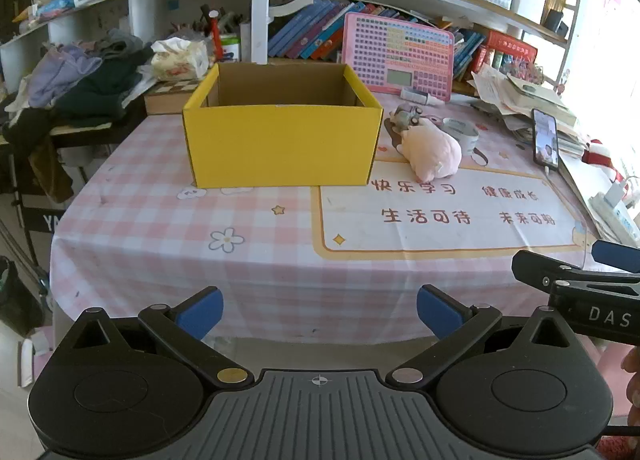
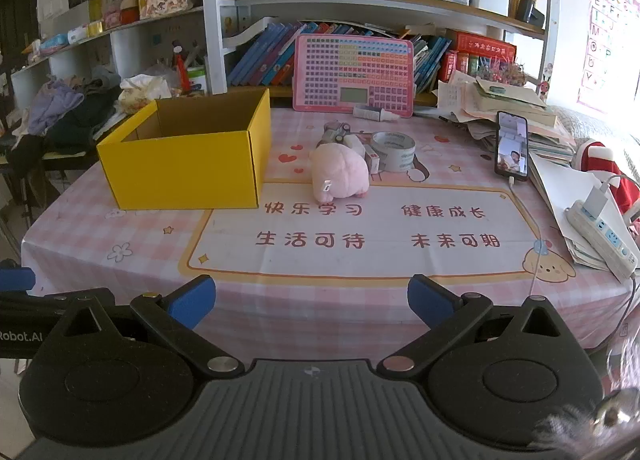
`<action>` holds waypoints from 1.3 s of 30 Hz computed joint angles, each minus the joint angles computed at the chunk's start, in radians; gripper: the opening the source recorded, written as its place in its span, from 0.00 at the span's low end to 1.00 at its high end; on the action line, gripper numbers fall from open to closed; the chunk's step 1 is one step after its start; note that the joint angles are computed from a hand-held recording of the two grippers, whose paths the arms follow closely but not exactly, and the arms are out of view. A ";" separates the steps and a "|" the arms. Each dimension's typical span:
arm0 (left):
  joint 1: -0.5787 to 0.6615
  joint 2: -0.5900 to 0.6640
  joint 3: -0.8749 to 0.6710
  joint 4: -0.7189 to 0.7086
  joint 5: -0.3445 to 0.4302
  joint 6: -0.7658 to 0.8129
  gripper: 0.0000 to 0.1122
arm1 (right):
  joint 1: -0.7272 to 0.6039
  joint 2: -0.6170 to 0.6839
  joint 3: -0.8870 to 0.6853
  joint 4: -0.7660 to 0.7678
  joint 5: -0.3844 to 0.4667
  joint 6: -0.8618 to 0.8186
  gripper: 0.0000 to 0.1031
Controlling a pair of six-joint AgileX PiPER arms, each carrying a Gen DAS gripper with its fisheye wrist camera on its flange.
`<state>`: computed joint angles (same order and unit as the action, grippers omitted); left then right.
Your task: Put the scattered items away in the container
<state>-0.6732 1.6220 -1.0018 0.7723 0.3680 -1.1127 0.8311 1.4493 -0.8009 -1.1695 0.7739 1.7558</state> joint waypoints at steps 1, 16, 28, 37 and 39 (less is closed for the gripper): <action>-0.001 0.000 0.001 0.003 0.000 -0.005 0.92 | -0.002 -0.001 0.001 0.000 -0.001 0.000 1.00; -0.006 0.001 0.002 -0.019 0.001 0.013 0.92 | -0.004 -0.010 0.017 -0.005 -0.007 0.010 1.00; -0.011 -0.003 0.011 -0.011 0.002 -0.001 0.92 | 0.003 -0.016 0.021 -0.001 -0.008 0.005 1.00; -0.018 -0.004 0.008 -0.008 0.013 -0.009 0.92 | -0.001 -0.018 0.021 0.002 -0.010 -0.001 1.00; -0.018 -0.004 0.007 -0.014 0.012 -0.001 0.92 | -0.005 -0.016 0.021 0.000 -0.013 0.000 1.00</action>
